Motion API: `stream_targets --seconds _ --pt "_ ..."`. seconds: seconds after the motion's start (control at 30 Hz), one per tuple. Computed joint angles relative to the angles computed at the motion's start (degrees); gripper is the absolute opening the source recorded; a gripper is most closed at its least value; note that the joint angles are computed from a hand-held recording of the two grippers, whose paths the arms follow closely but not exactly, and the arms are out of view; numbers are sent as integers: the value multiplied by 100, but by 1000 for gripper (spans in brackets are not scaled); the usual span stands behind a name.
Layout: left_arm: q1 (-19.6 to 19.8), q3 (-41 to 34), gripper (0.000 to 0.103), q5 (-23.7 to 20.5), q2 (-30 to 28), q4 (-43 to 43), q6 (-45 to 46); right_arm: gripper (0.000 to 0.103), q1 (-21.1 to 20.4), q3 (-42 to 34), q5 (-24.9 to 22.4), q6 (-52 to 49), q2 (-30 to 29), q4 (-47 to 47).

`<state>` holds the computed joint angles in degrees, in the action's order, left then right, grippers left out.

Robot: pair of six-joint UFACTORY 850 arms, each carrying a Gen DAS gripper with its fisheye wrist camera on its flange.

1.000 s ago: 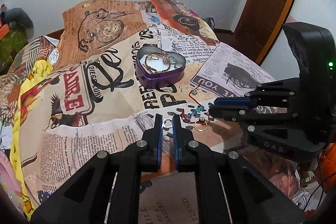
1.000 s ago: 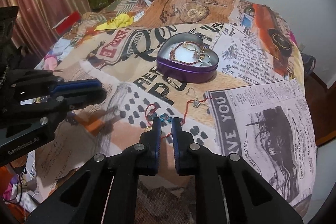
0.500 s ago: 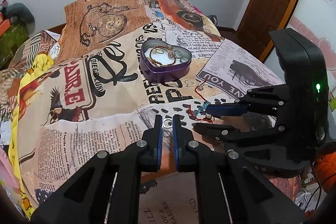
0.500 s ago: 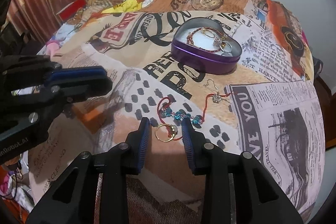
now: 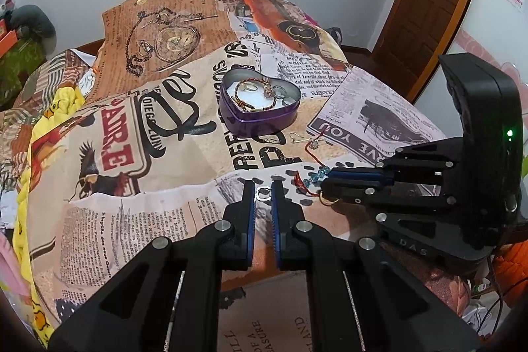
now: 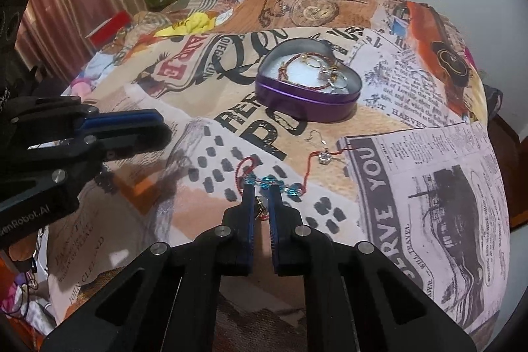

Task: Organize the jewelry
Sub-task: 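Carry the bracelet with the right tool into the purple heart tin and release it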

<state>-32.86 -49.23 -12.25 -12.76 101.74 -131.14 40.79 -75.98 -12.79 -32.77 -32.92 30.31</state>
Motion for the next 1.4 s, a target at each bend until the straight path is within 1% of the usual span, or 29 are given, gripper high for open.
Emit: stream_targets --seconds 0.13,0.37,0.47,0.53,0.67,0.83,0.93,1.1,1.4 --pt "-8 -1 7 -25 11 -57 46 7 -43 78 105 -175 90 237" --pt "43 -98 7 -31 -29 -51 102 7 -142 129 292 -754 240 956" --pt "75 -197 7 -45 -69 -62 178 7 -164 106 438 -748 276 1007" --pt "90 -265 7 -79 -97 -44 206 7 -175 61 522 -570 267 862" --pt "134 -410 7 -73 -187 129 81 7 -225 -82 582 -561 201 902" --pt "180 -586 7 -83 -308 235 63 7 -280 -246 628 -1061 112 1455" --pt "217 -685 7 -95 -389 229 118 7 -309 -363 614 -1450 45 1872" --pt "295 -807 7 -38 -514 551 -158 7 -351 -571 528 -1964 -103 2373" --pt "481 -1145 7 102 -854 450 -7 7 -409 -1052 238 -1590 -512 2069"
